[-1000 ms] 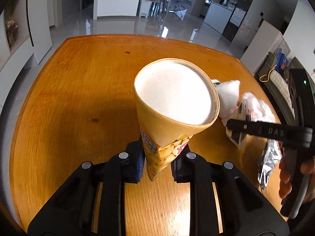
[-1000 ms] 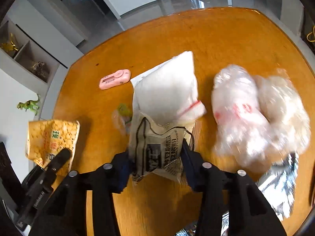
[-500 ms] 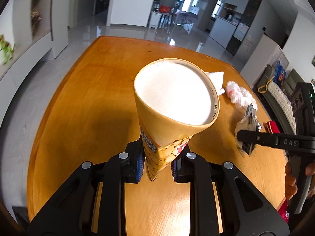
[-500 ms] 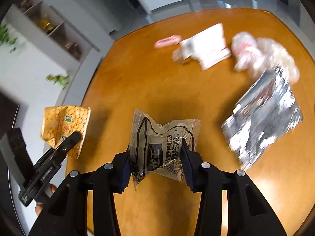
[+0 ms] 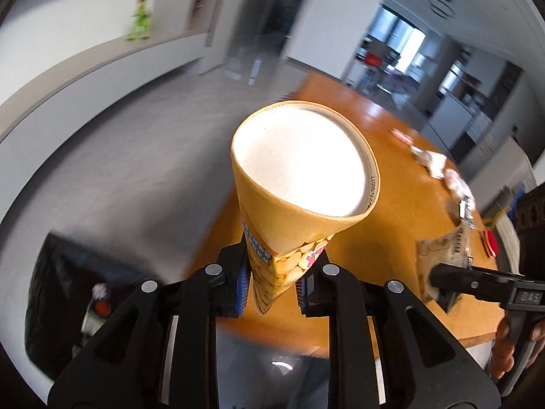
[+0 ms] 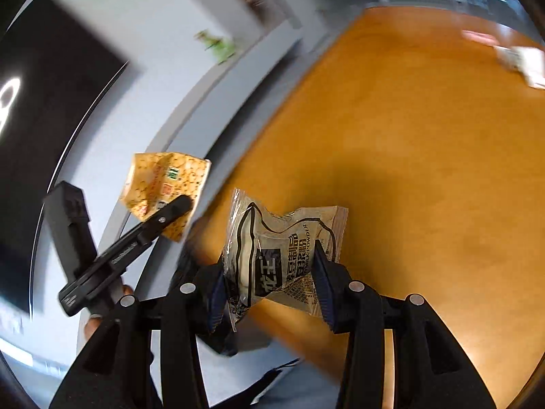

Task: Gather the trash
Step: 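Carry the cone cup and snack bag toward the bin, then open both tools over the black bin to drop the cup and bag, then return both tools to the table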

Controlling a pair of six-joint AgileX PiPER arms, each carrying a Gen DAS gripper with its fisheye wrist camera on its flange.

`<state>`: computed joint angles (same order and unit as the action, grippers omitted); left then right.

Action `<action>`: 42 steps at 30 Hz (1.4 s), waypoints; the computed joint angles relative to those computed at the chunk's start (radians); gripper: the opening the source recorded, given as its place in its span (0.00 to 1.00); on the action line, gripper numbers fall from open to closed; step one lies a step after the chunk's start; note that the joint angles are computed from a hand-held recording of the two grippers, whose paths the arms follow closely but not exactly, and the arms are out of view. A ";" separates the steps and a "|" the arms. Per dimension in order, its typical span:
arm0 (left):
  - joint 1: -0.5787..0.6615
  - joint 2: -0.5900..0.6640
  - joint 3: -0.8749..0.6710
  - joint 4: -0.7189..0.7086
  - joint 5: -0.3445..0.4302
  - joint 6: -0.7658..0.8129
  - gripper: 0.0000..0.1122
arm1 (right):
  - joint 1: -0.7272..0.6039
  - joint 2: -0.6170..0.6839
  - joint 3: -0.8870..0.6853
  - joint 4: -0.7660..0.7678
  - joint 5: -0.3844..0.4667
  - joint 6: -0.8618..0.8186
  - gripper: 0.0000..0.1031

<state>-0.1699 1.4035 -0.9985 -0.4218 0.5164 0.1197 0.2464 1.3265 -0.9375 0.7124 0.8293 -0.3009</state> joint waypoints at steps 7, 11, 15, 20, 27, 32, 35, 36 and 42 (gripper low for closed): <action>0.422 -0.229 0.305 -0.035 0.026 0.179 0.19 | 0.422 0.195 -0.168 -0.161 -0.081 0.201 0.45; 0.728 -0.237 0.360 -0.193 0.091 0.439 0.19 | 0.561 0.378 -0.357 -0.243 -0.061 0.285 0.45; 0.898 -0.207 0.368 -0.260 0.119 0.551 0.20 | 0.619 0.515 -0.537 -0.308 -0.008 0.316 0.45; 1.004 -0.184 0.351 -0.270 0.169 0.541 0.85 | 0.718 0.626 -0.749 -0.524 0.059 0.465 0.74; 1.087 -0.212 0.371 -0.337 0.188 0.600 0.86 | 0.702 0.541 -0.662 -0.456 0.010 0.408 0.74; 1.019 -0.238 0.369 -0.315 0.195 0.576 0.86 | 0.654 0.424 -0.526 -0.452 -0.007 0.408 0.74; 0.876 -0.272 0.363 -0.245 0.156 0.463 0.86 | 0.638 0.368 -0.469 -0.498 -0.025 0.452 0.74; 0.817 -0.279 0.358 -0.217 0.143 0.416 0.86 | 0.626 0.349 -0.446 -0.498 -0.032 0.452 0.74; 0.461 -0.268 0.287 -0.067 0.083 0.139 0.86 | 0.490 0.181 -0.275 -0.506 -0.058 0.444 0.74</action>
<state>0.2911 1.1351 -0.7112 -0.4885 0.5993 0.2588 0.7360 1.5072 -1.2121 0.2060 0.7715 0.1429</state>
